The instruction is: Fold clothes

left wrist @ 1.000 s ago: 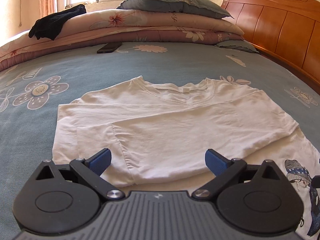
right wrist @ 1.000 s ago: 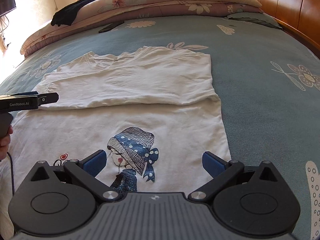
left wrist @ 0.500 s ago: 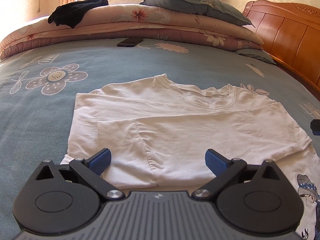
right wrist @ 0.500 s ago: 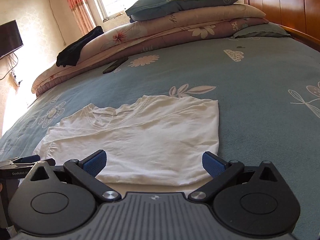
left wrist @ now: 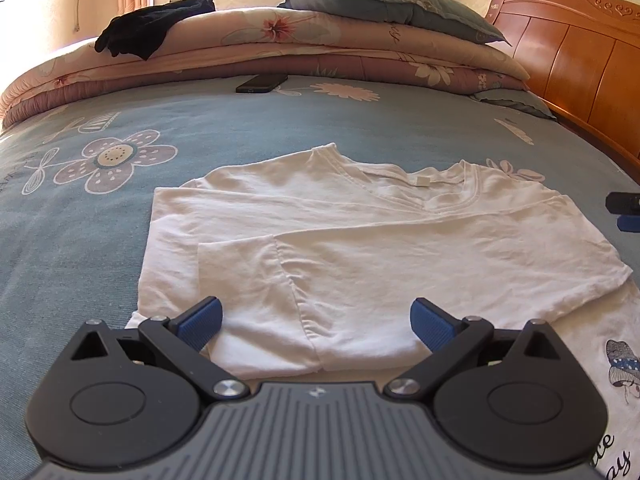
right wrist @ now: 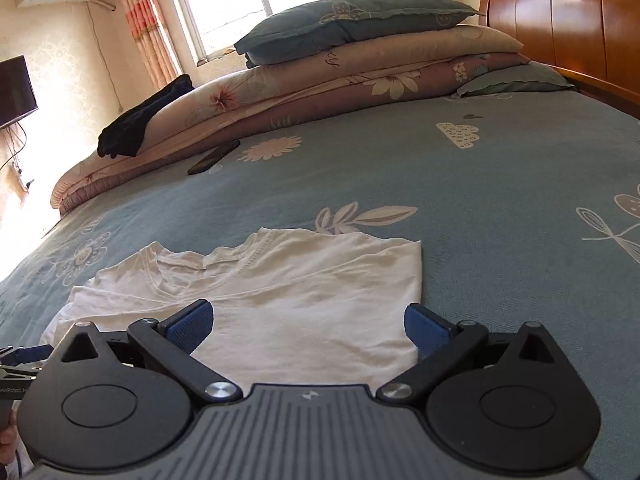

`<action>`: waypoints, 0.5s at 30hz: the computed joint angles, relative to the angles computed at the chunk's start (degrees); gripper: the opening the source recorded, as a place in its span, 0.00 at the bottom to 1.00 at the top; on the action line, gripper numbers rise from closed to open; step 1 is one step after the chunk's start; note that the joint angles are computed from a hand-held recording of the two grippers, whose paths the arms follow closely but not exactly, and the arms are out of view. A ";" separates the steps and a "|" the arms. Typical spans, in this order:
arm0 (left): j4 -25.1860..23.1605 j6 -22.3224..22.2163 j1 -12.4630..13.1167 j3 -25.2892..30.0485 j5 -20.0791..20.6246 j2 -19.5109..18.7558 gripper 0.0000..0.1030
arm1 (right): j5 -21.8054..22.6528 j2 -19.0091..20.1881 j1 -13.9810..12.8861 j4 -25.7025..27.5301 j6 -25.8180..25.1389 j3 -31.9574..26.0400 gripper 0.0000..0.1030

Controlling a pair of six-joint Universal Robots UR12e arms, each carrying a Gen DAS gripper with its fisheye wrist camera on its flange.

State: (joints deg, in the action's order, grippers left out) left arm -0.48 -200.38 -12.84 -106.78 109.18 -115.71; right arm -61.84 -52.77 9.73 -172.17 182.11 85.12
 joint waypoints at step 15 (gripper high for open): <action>0.58 -0.99 0.41 -0.41 -0.92 0.31 0.97 | 3.71 -0.08 -0.78 12.19 3.54 -1.64 1.00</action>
